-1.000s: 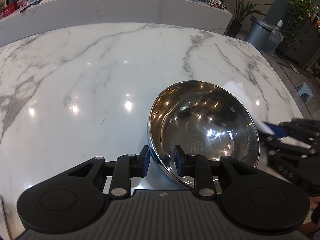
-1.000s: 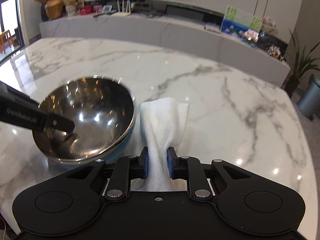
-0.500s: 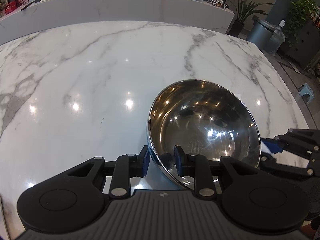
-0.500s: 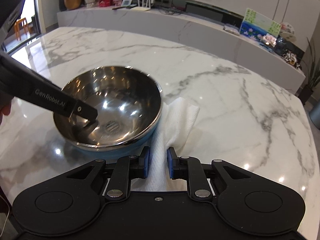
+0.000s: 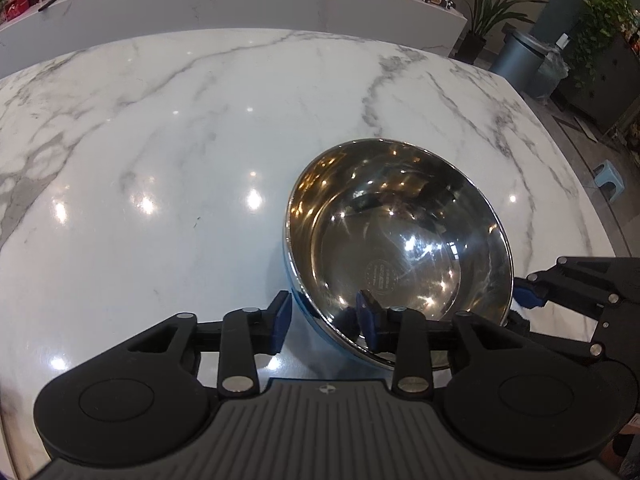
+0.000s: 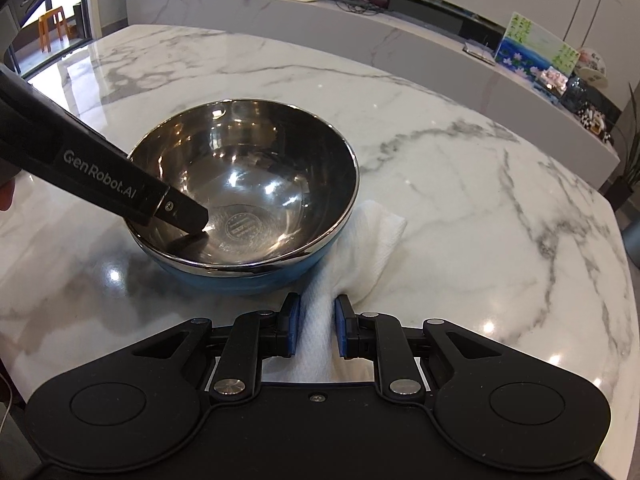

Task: Clean bowl
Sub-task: 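Regrip the cloth and keep wiping the blue outer wall with the right gripper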

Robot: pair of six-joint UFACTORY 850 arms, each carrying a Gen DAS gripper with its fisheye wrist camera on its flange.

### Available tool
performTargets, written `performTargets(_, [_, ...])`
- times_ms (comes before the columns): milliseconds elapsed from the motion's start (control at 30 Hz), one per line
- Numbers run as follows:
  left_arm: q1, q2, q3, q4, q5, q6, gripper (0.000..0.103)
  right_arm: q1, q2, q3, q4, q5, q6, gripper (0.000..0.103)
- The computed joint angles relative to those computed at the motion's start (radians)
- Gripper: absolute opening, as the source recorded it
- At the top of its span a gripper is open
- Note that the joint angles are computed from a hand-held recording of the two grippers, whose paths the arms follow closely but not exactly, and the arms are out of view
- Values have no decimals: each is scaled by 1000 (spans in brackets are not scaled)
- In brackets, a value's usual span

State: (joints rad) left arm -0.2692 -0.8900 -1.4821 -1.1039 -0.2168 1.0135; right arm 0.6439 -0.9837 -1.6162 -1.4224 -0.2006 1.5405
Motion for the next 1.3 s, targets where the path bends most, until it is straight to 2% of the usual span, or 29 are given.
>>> performTargets(233, [-3,-3,-3,-14,14,30,28,-1,37,47,-286,-42,315,16])
performTargets(400, [-3,-6,-8,-22,25,38,25,-9,79,105,-584,-92,634,16])
performTargets(533, [-4,-11,-17,-29,41,40,21,-12,85,110,-639,-79,672,16])
performTargets(900, [-7,-6,-10,-21,55,26,21,-2,43,55,-382,-14,363,16])
performTargets(1000, [-5,-7,-12,21,46,-26,29,0,30,38,-263,8,233,16])
performTargets(1033, [-4,-9,-14,51,39,-62,36,0,26,33,-225,14,192,16])
performTargets(1067, [-4,-9,-14,75,31,-91,39,1,23,28,-179,21,141,16])
performTargets(1200, [-4,-5,-7,85,15,-93,39,6,9,8,2,38,-61,16])
performTargets(1300, [-2,-5,-8,95,12,-98,38,5,8,6,21,35,-80,16])
